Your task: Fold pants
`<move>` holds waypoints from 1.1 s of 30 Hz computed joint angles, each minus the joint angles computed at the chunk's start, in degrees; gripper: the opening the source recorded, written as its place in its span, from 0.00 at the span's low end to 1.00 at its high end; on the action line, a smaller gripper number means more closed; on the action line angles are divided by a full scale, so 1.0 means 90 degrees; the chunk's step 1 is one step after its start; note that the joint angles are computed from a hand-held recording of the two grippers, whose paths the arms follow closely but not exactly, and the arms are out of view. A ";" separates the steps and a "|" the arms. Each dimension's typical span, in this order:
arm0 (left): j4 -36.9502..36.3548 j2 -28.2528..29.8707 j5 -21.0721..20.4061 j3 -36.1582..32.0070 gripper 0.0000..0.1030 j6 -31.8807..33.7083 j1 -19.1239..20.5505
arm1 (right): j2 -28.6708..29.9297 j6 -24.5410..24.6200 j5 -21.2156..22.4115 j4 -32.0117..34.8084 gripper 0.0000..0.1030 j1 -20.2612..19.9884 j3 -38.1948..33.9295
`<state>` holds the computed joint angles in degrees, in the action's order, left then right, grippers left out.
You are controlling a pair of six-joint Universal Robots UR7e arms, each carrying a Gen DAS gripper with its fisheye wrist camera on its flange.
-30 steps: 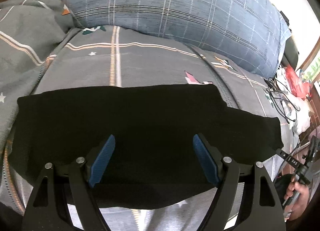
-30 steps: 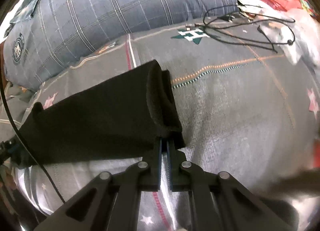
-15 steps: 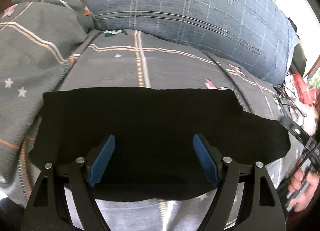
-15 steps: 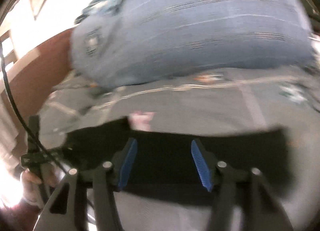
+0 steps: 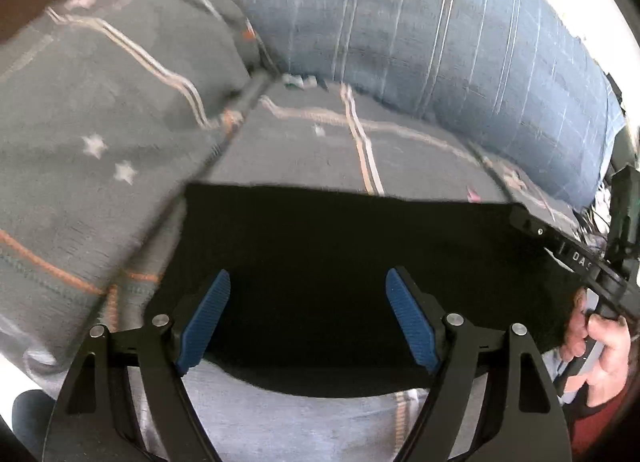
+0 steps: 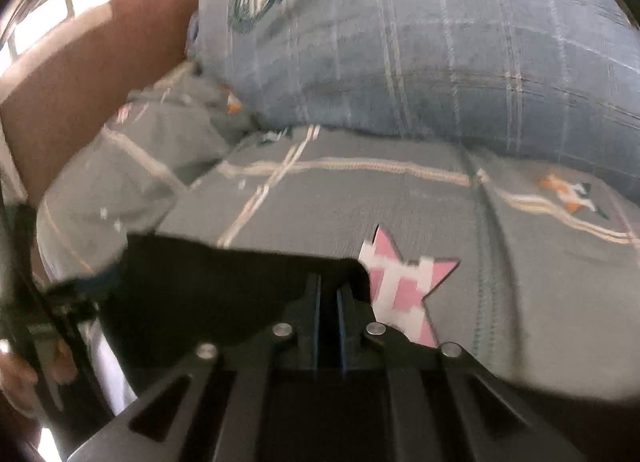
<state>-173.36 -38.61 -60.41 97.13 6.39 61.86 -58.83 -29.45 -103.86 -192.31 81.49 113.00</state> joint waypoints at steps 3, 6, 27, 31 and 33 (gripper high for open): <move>0.0281 0.0089 0.0103 -0.0134 0.83 -0.0139 0.0049 | 0.0228 0.0171 -0.0127 -0.0010 0.06 -0.0096 -0.0189; 0.0513 0.0152 0.0155 -0.0207 0.83 -0.0315 0.0116 | 0.0403 0.0049 -0.0107 -0.0423 0.11 -0.0177 -0.0135; -0.0044 0.0245 0.0666 0.0103 0.83 0.0033 -0.0130 | -0.0197 -0.0318 -0.0268 -0.0986 0.29 -0.0080 0.1439; 0.0037 0.0002 0.0565 0.0254 0.83 -0.0145 -0.0179 | -0.0339 -0.0276 -0.0101 -0.1177 0.29 -0.0145 0.1658; -0.0065 -0.0130 0.0457 0.0359 0.83 -0.0171 -0.0234 | -0.0514 -0.0185 -0.0085 -0.1129 0.32 -0.0198 0.1762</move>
